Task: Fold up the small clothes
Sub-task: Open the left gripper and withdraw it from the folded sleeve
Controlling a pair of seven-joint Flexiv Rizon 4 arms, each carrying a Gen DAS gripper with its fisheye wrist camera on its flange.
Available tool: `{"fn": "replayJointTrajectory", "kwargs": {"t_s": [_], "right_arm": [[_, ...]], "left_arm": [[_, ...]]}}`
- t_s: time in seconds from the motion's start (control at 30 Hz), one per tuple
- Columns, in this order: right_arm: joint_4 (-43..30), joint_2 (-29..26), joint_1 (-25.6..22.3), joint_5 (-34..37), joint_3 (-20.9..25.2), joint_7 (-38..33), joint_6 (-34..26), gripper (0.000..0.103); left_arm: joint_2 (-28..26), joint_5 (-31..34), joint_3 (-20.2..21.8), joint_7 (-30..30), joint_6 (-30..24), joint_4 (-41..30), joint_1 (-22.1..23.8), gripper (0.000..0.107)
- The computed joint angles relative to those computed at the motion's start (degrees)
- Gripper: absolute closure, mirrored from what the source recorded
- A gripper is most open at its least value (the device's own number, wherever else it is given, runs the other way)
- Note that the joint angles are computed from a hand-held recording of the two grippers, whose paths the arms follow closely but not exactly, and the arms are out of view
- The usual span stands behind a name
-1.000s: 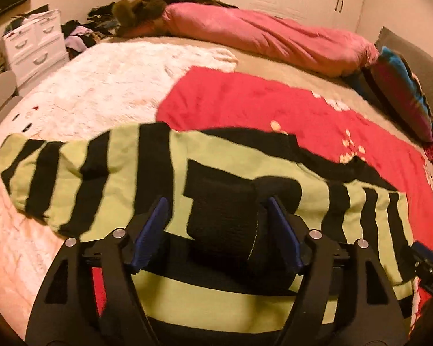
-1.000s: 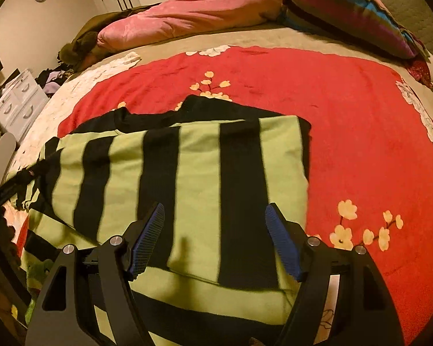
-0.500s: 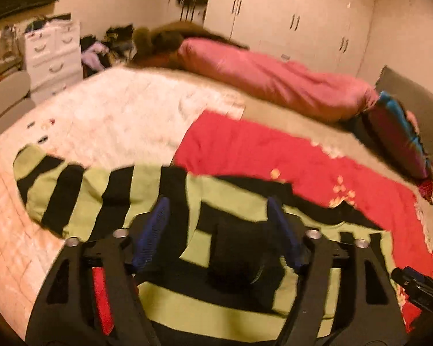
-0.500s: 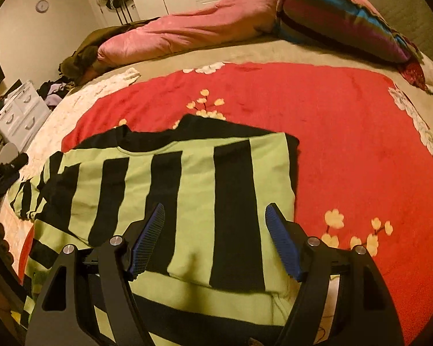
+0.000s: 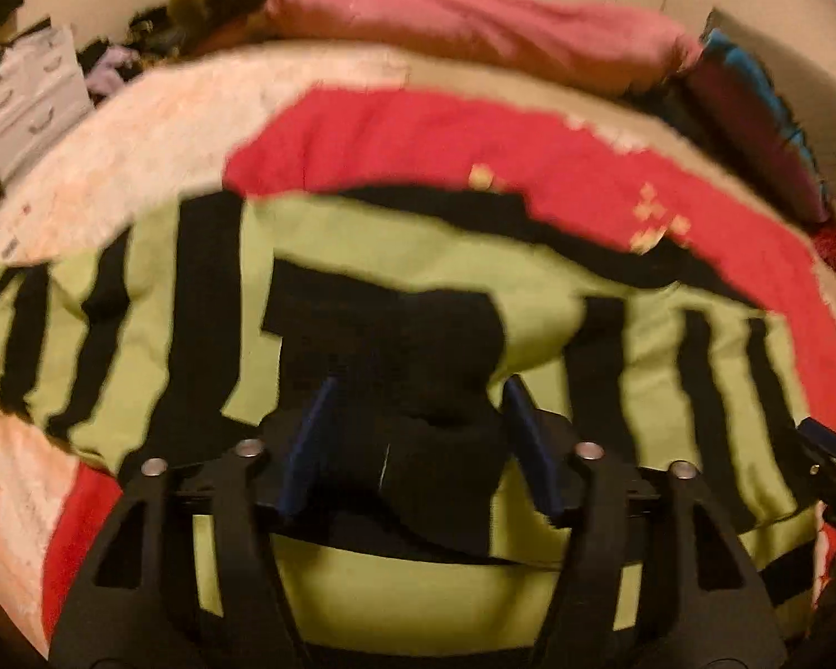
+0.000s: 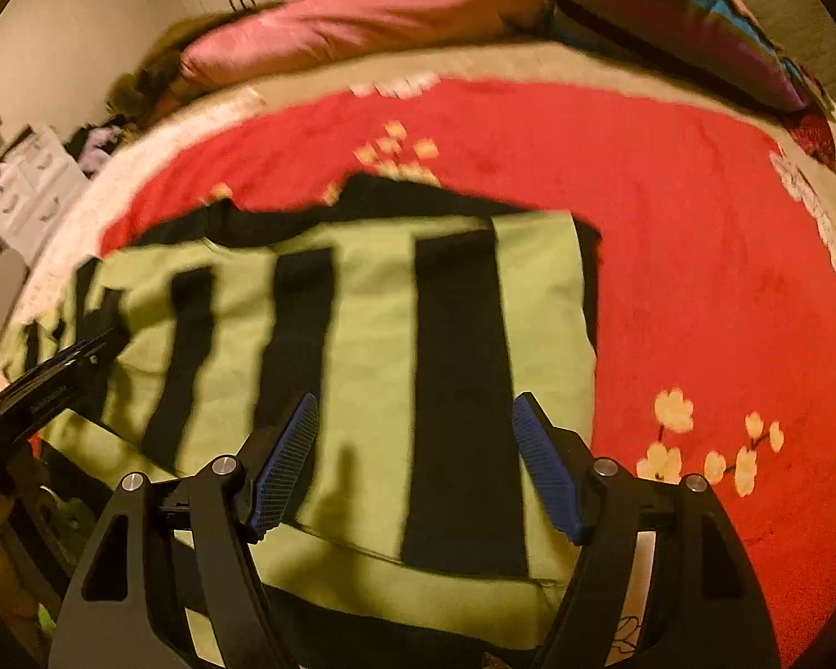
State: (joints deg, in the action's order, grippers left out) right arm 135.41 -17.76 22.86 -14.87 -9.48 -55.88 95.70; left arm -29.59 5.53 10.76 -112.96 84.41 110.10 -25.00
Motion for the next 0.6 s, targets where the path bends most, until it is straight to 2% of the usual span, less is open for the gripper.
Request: {"fn": "replayJointTrajectory", "kwargs": {"t_s": [0.07, 0.1, 0.13, 0.2, 0.23, 0.3, 0.33, 0.4, 0.47, 0.57, 0.6], "right_arm": [[-1.02, -1.13, -2.38, 0.03, 2.36, -0.48, -2.91, 0.031], [-0.87, -1.4, -1.89, -0.44, 1.69, -0.55, -2.8, 0.031], [-0.15, -1.54, 0.2, -2.14, -0.85, 0.06, -2.13, 0.031], [0.77, -1.45, 3.54, -3.12, -4.46, 0.86, -1.42, 0.031], [0.86, -1.41, 3.43, -2.94, -4.32, 0.93, -1.29, 0.031], [0.42, -1.05, -0.42, -1.4, -0.13, 0.49, -1.13, 0.031], [0.19, -0.73, -3.25, -0.38, 2.98, -0.04, -0.74, 0.031], [0.03, -0.07, -6.05, 0.77, 6.09, -0.74, -0.55, 0.031], [0.44, 0.77, -7.16, 1.52, 7.48, -1.19, 0.24, 0.031], [1.25, 2.15, -7.41, 2.36, 8.18, -1.5, 1.05, 0.031], [1.38, 2.51, -7.45, 2.58, 8.37, -1.56, 1.2, 0.025]], "left_arm": [[-0.86, 0.72, 1.19, -0.41, -0.41, -0.59, -0.91, 0.052], [-0.97, 1.35, 2.04, -0.61, -1.07, -1.07, -1.73, 0.051], [-1.04, 1.97, 2.46, -0.67, -1.45, -1.49, -2.17, 0.048], [-0.89, 1.93, 1.18, -0.34, -0.57, -1.03, -1.01, 0.044], [-0.83, 1.63, 0.6, -0.22, -0.07, -0.8, -0.44, 0.044], [-0.25, 0.61, -1.34, 0.66, 1.9, 0.4, 1.29, 0.039], [0.18, -0.2, -2.82, 1.5, 3.19, 1.22, 2.53, 0.033], [0.83, -1.32, -3.25, 2.48, 4.41, 1.93, 2.79, 0.031], [1.15, -1.76, -1.85, 2.7, 4.73, 1.86, 1.34, 0.03], [2.14, -3.06, -2.06, 3.14, 5.43, 2.67, 1.26, 0.03], [2.34, -3.44, -2.17, 3.35, 5.78, 2.9, 1.35, 0.029]]}}
